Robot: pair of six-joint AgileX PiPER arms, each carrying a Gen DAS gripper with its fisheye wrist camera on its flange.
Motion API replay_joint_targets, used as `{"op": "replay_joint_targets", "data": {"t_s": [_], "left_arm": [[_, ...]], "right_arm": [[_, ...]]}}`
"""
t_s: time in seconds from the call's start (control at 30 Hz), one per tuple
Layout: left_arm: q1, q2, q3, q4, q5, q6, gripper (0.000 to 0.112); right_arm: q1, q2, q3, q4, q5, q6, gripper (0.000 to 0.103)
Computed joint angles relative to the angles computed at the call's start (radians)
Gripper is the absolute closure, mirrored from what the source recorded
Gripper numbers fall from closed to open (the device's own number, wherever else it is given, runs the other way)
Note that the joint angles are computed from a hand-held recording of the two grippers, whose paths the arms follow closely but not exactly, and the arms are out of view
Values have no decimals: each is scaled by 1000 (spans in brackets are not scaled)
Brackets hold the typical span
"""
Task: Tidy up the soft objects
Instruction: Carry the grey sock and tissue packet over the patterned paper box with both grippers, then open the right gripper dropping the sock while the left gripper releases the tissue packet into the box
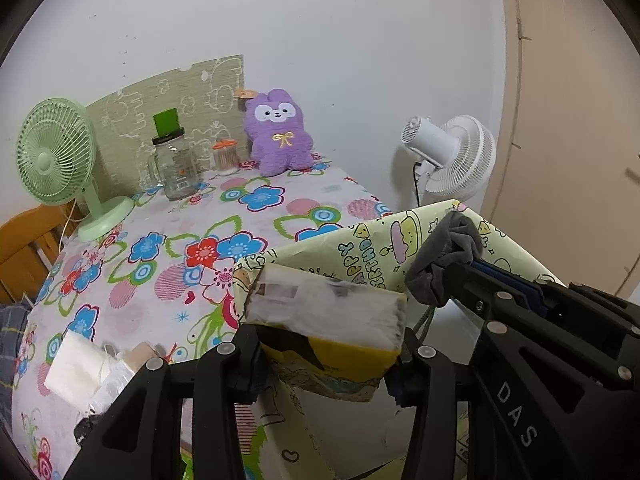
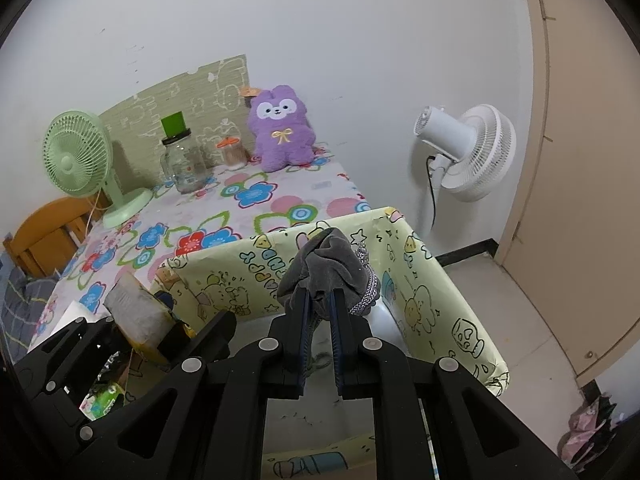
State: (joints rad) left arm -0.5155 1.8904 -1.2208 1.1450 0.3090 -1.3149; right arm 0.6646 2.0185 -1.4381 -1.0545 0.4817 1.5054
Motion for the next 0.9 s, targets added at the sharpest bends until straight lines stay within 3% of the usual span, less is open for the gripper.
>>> {"op": "replay_joint_targets", "data": {"t_s": [0.07, 0.27, 0.37, 0.47, 0.9], "left_arm": [[6, -4, 4, -24, -15, 30, 63], [22, -29, 23, -127, -73, 125, 36], [5, -48, 46, -19, -64, 22, 28], [9, -65, 59, -14, -77, 18, 17], [26, -116, 95, -25, -65, 33, 13]], "right_arm": [[3, 1, -8, 20, 2, -22, 90], [12, 0, -31, 53, 33, -84, 86], [20, -4, -28, 22, 55, -59, 56], [25, -17, -5, -34, 47, -4, 36], [57, -40, -8, -41, 61, 9, 14]]}}
